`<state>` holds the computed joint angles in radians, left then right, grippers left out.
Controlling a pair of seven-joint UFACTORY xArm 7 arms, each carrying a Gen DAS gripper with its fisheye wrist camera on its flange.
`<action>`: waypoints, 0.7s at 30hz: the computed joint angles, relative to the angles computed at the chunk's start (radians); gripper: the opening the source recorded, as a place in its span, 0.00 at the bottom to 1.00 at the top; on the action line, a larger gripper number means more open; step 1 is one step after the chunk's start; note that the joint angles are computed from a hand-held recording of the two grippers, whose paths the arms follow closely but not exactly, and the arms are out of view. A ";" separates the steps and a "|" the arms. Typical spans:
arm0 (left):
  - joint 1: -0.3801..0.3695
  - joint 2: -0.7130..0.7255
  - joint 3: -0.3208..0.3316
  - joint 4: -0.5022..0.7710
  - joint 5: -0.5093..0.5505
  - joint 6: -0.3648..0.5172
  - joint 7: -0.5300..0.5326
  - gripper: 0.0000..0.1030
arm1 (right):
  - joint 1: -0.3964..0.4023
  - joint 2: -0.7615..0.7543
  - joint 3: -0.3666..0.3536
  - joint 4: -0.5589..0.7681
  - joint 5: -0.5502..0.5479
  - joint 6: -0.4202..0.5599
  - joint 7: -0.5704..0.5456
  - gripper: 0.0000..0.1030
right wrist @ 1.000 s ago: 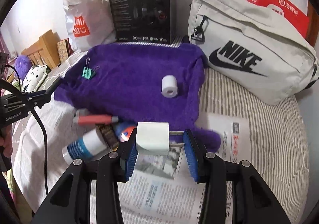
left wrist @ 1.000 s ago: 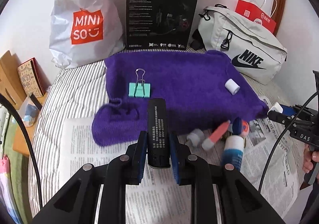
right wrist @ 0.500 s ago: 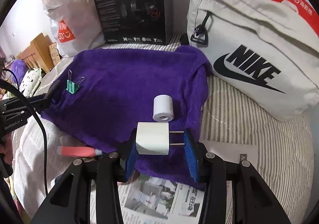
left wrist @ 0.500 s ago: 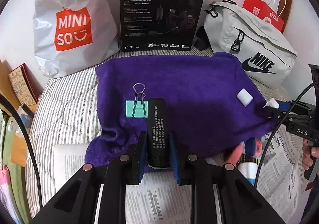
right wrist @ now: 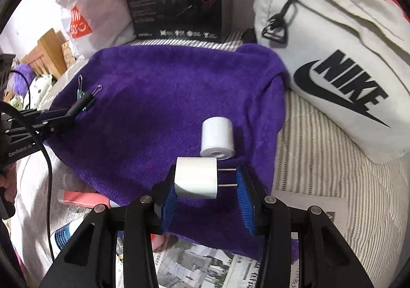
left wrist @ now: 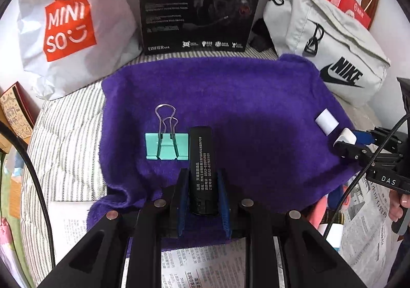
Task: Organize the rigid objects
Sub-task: 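Release the stick beside the clip with the left gripper while the right releases the plug on the towel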
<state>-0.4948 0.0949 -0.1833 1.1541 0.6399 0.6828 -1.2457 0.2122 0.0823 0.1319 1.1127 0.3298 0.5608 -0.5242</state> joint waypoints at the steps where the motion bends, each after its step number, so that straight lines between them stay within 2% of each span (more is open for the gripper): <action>1: 0.001 0.006 0.000 0.004 -0.007 -0.001 0.008 0.21 | 0.001 0.003 0.000 0.002 -0.004 0.003 0.003 0.42; 6: -0.007 0.044 0.005 0.039 -0.035 0.040 0.054 0.21 | 0.004 0.007 0.002 -0.008 -0.019 -0.015 0.013 0.42; 14: -0.010 0.047 0.017 0.039 -0.047 0.043 0.086 0.21 | 0.010 0.010 0.005 -0.011 -0.049 -0.030 0.017 0.43; 21: -0.017 0.041 0.018 0.029 -0.029 0.038 0.056 0.23 | 0.000 0.008 0.008 -0.010 -0.005 -0.018 -0.051 0.43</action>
<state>-0.5118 0.1359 -0.1657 1.1827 0.6111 0.7211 -1.1901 0.2122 0.0903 0.1400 1.1031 0.3247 0.5430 -0.5751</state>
